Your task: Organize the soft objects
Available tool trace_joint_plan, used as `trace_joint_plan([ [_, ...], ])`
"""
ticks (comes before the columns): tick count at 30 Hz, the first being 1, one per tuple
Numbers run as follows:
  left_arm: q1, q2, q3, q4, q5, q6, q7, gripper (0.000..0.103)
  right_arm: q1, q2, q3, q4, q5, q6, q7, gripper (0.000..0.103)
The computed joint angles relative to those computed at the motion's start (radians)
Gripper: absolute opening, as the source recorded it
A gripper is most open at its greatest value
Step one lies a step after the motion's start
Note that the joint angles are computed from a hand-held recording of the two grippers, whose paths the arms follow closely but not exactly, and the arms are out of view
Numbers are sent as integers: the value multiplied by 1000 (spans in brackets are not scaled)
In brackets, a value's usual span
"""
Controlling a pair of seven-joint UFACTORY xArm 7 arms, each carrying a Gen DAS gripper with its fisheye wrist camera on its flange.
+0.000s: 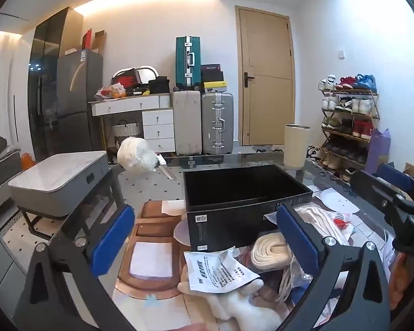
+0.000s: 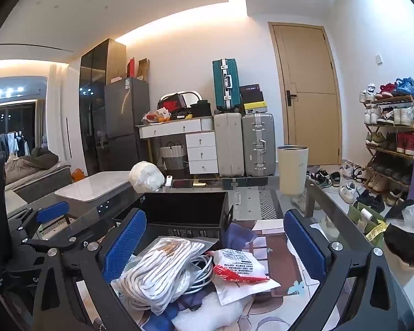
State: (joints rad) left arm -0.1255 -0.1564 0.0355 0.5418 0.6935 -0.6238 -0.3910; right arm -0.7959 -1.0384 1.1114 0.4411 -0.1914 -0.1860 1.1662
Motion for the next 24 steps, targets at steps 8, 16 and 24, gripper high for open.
trace_joint_plan([
  [8, -36, -12, 2, -18, -62, -6, -14, 103, 2, 8, -5, 13, -12, 19, -13, 102],
  [16, 18, 2, 22, 2, 82, -46, -137, 103, 7, 1, -3, 10, -18, -9, -32, 102],
  [24, 8, -15, -13, -25, -89, 11, -46, 103, 10, 4, 0, 11, -12, -18, -71, 102],
])
